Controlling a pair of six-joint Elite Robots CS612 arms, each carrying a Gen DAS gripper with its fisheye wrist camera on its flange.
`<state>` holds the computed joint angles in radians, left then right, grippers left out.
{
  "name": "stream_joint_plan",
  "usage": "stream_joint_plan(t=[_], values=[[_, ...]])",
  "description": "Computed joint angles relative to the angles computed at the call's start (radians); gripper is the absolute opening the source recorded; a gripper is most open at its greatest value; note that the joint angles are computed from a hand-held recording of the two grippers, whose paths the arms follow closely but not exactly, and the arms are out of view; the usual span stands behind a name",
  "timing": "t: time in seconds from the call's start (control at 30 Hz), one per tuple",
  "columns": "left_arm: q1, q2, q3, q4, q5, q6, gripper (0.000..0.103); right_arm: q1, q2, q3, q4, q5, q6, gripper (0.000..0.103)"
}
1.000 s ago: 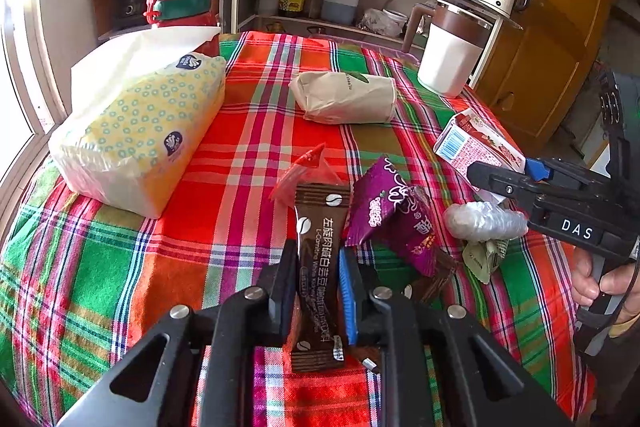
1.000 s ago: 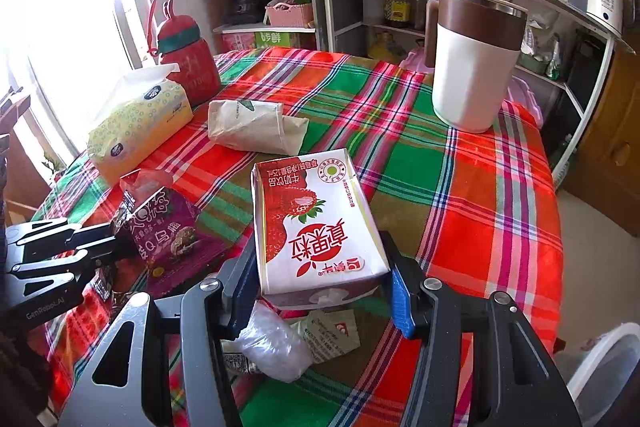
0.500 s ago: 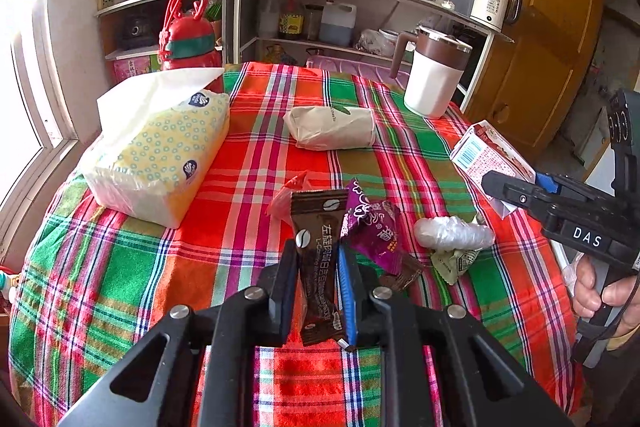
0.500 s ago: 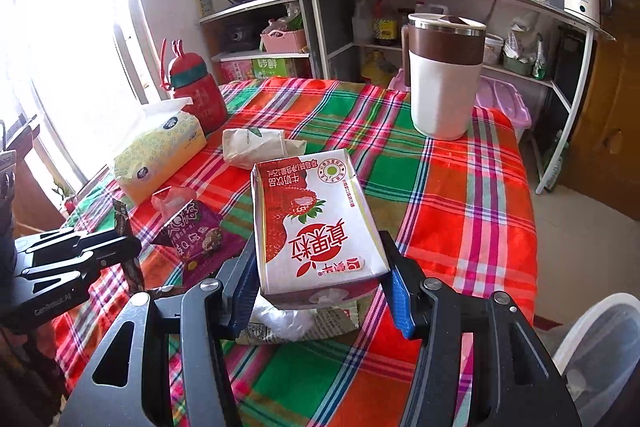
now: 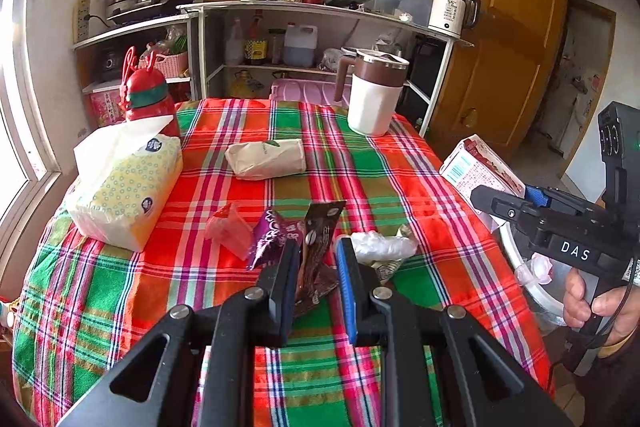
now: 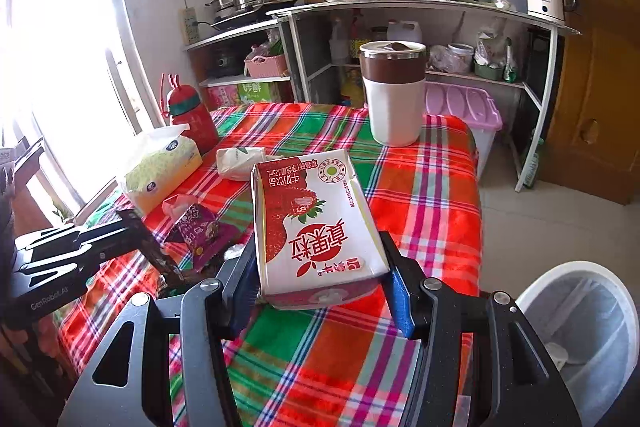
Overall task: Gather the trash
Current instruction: 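Carry the milk carton and coffee sachet in both tools over the white trash bin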
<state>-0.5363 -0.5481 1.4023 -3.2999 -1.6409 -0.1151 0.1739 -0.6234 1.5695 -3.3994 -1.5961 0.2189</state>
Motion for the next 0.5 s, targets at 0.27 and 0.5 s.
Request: stream_joint_plan(t=[0.27,0.5], values=[[-0.014,0.016,-0.026,0.079,-0.004,-0.001,0.026,-0.011,-0.032,0.072,-0.048,-0.018,0.027,0.055],[-0.021,0.040,-0.053,0.131,0.035,-0.017,0.063,-0.014,-0.036,0.096,-0.059,-0.015,0.039,0.055]])
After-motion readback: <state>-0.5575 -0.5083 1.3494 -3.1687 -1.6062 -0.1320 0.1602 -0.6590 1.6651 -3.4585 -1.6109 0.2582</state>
